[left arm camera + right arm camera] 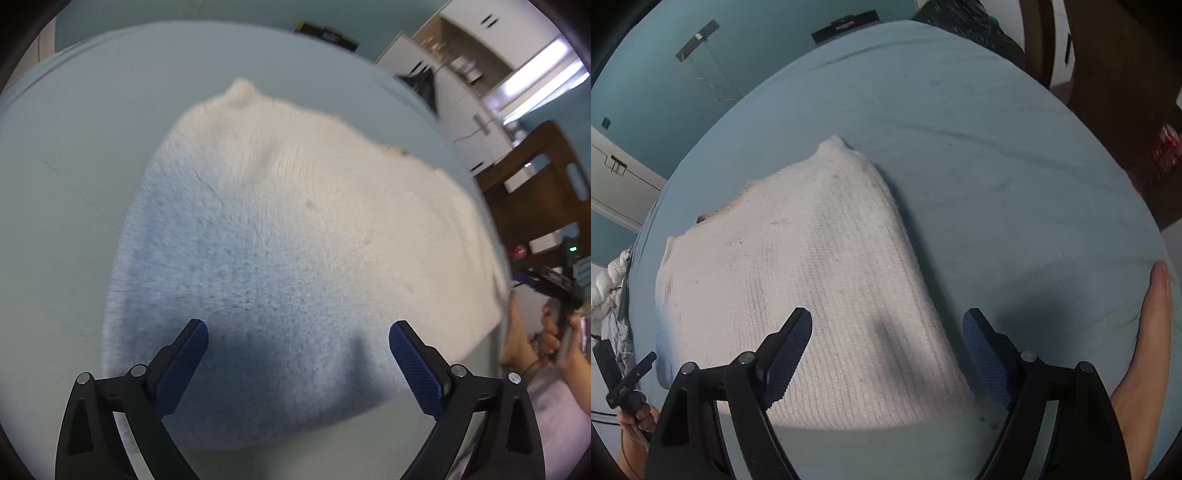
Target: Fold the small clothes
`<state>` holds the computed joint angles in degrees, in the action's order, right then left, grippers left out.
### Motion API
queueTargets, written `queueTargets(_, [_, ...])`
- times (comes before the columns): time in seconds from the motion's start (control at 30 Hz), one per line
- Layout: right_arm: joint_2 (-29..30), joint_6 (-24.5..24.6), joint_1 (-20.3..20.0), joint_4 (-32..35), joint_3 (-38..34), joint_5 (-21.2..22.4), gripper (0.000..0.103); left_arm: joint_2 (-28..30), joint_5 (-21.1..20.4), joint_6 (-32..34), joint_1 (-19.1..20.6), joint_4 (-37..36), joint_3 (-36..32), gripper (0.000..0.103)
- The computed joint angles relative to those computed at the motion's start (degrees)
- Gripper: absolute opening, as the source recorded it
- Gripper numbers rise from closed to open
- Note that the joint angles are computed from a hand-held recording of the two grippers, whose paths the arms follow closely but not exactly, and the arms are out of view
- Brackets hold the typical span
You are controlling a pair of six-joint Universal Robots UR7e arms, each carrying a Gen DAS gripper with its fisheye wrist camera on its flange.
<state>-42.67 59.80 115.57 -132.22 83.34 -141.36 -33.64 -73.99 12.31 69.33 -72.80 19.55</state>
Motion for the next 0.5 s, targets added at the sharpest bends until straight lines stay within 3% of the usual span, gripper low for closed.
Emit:
queueTargets(0.1, [3.6, -2.6, -0.3, 4.1, -5.1, 0.6, 0.081, -3.2, 4.6, 2.1, -0.3, -8.1, 9.8, 0.099])
queueTargets(0.23, [11.1, -11.1, -1.5, 11.4, -18.4, -3.0, 0.081, -9.3, 9.7, 9.3, -1.0, -16.2, 22.3, 0.103])
queueTargets(0.3, [14.8, -16.6, -2.4, 13.1, -24.9, -6.3, 0.081, -10.6, 9.7, 10.4, -0.9, -18.4, 24.6, 0.103])
queueTargets(0.37, [17.2, -19.0, -3.8, 13.4, -30.0, -9.3, 0.081, -10.8, 9.4, 10.0, -0.7, -18.0, 24.5, 0.103])
queueTargets(0.43, [19.5, -21.0, -6.2, 14.2, -36.4, -8.0, 0.081, -9.8, 9.1, 9.8, -0.5, -16.1, 22.2, 0.103])
queueTargets(0.5, [23.4, -20.3, -8.9, 21.0, -46.6, -6.0, 0.081, -9.7, 8.6, 10.0, -0.1, -16.5, 22.2, 0.103])
